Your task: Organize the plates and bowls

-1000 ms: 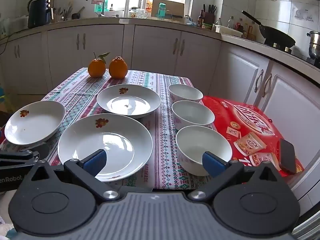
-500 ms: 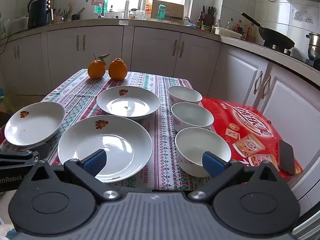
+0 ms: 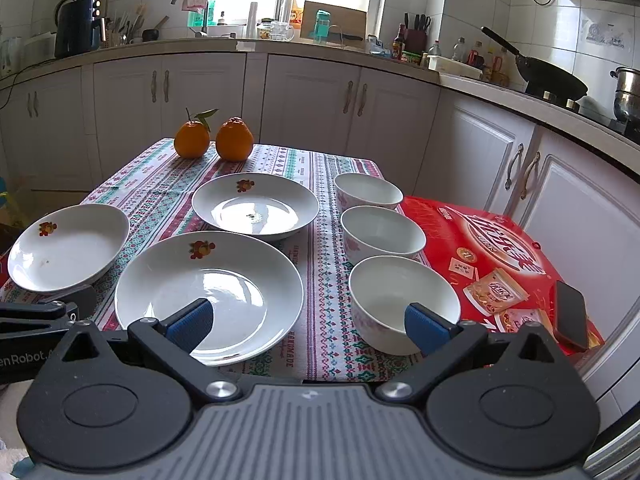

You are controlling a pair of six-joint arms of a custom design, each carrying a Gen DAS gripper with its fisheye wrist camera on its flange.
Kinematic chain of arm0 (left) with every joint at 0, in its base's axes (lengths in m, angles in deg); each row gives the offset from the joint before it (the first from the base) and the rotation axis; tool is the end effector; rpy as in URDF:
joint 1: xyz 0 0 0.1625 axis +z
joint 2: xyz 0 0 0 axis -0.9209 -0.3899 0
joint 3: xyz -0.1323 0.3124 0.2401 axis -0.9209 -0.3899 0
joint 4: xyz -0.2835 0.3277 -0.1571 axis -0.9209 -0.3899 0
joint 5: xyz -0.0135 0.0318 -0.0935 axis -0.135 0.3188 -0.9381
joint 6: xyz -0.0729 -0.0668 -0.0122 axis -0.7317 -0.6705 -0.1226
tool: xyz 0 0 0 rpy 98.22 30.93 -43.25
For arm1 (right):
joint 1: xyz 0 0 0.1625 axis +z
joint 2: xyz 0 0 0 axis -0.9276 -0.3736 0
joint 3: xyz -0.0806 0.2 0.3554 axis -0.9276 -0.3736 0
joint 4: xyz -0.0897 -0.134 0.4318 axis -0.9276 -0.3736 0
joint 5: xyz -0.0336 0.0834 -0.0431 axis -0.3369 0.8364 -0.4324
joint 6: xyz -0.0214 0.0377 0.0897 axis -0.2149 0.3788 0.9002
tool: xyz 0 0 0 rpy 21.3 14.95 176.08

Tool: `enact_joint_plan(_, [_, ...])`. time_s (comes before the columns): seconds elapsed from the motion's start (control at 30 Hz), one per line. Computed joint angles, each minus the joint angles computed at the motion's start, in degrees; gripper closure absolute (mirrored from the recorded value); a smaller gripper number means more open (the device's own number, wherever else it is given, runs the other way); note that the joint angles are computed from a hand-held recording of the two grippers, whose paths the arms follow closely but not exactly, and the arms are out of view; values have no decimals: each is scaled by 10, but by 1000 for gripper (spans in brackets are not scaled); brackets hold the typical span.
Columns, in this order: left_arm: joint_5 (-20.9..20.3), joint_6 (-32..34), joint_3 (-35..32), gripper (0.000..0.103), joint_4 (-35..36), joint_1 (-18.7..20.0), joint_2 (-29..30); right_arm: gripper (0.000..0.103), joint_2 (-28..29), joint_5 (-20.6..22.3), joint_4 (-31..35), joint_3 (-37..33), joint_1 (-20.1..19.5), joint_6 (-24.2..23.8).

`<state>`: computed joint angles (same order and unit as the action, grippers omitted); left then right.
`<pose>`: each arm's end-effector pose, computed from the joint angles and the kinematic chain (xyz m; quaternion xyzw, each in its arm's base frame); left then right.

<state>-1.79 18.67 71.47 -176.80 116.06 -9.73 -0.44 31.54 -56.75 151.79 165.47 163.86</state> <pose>-0.1236 -0.4859 0.0630 0.1133 0.7886 -0.4578 0.3945 0.1532 -0.5098 0.0538 0.2663 -0.8067 0.3876 0.3578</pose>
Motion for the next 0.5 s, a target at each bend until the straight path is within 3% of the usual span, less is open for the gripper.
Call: enact_joint_plan(0.5, [1,1,0,1,-1,-1,0,0,2,1,-2,-2,1,-2])
